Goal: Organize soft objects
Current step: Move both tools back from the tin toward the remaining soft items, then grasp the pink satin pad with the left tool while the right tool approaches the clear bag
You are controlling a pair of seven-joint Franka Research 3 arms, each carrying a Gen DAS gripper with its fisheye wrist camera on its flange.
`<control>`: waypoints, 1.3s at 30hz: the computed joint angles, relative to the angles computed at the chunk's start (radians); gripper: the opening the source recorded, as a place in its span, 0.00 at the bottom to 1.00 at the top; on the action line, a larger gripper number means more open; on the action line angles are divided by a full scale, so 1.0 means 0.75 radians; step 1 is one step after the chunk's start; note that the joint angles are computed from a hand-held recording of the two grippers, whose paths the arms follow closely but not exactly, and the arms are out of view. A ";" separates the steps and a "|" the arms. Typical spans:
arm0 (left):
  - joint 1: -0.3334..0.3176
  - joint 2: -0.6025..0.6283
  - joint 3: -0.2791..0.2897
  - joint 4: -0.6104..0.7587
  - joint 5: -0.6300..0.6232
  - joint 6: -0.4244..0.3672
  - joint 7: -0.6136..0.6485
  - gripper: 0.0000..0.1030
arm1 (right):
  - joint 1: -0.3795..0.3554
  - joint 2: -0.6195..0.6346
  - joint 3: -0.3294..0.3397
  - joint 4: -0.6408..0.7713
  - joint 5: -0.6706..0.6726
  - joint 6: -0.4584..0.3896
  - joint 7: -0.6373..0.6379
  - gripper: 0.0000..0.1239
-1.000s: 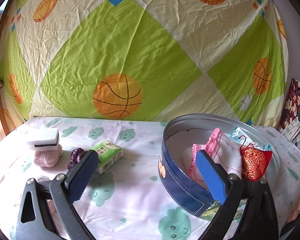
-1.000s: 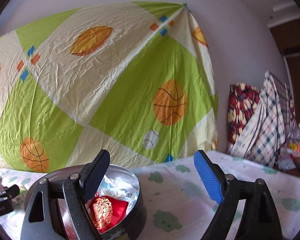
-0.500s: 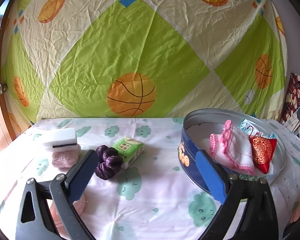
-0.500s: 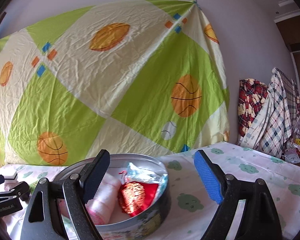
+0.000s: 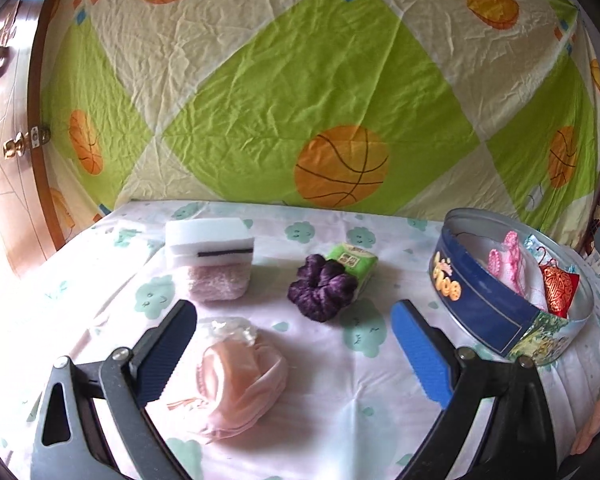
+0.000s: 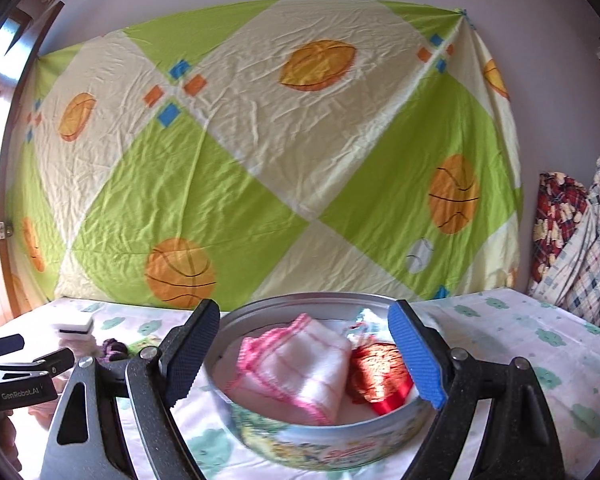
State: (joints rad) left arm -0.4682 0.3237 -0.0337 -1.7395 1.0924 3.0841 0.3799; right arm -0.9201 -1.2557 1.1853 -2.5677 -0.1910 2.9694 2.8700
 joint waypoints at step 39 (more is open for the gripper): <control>0.569 -0.182 -0.585 -0.354 -2.001 -0.117 1.878 0.11 | -0.060 0.227 0.111 0.117 0.151 0.224 -0.183 0.71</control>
